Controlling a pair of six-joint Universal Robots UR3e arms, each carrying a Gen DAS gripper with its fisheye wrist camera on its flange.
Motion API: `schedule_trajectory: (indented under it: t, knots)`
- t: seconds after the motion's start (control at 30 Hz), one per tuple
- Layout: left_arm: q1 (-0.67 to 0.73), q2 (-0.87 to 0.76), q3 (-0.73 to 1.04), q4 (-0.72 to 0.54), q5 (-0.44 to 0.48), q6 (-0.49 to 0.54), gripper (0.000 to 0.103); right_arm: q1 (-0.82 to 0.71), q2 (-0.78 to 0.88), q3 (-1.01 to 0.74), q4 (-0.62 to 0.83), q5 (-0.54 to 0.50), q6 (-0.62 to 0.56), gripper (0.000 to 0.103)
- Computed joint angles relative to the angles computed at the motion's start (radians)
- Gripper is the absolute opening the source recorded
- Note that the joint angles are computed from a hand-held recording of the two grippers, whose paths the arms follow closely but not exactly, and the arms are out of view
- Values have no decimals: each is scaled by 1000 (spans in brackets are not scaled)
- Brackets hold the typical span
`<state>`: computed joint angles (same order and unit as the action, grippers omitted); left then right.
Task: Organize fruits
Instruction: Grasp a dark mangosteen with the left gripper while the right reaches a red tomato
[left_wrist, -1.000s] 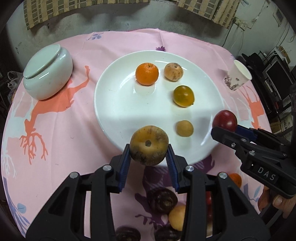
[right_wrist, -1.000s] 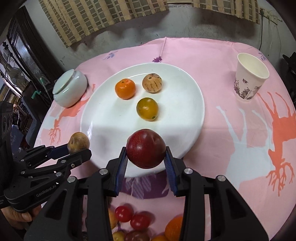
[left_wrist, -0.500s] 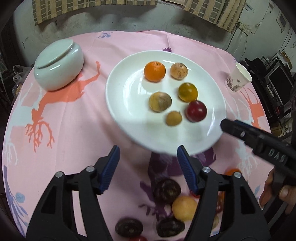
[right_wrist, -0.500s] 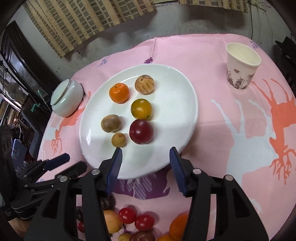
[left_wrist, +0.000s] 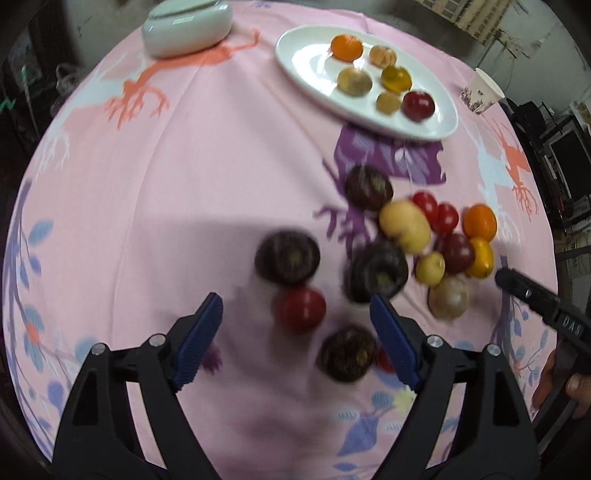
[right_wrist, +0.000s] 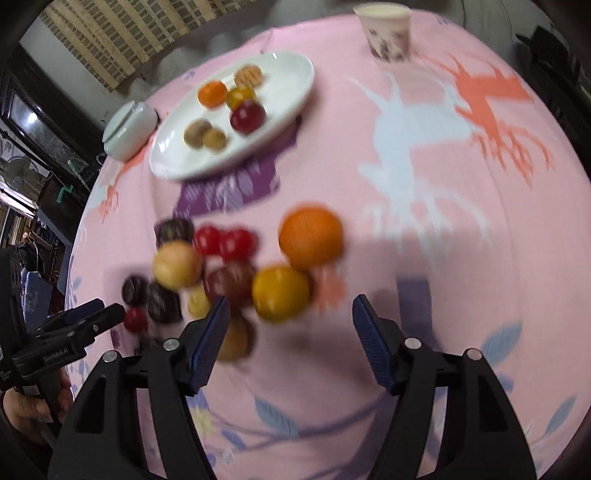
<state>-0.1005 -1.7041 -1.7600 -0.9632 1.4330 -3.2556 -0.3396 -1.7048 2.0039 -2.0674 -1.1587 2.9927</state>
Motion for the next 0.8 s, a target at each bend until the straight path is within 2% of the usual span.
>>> schedule_trajectory:
  t: [0.13, 0.33, 0.6, 0.8]
  knots:
    - [-54, 60, -83, 4, 17, -26, 88, -5, -94, 69, 69, 11, -3, 70]
    - [-100, 95, -123, -9, 43, 6, 89, 39, -150, 81, 112, 42, -1, 71]
    - [-88, 98, -127, -9, 35, 50, 89, 34, -164, 89, 139, 42, -6, 71]
    - [-104, 61, -147, 53, 38, 80, 86, 33, -144, 86, 135, 38, -7, 71]
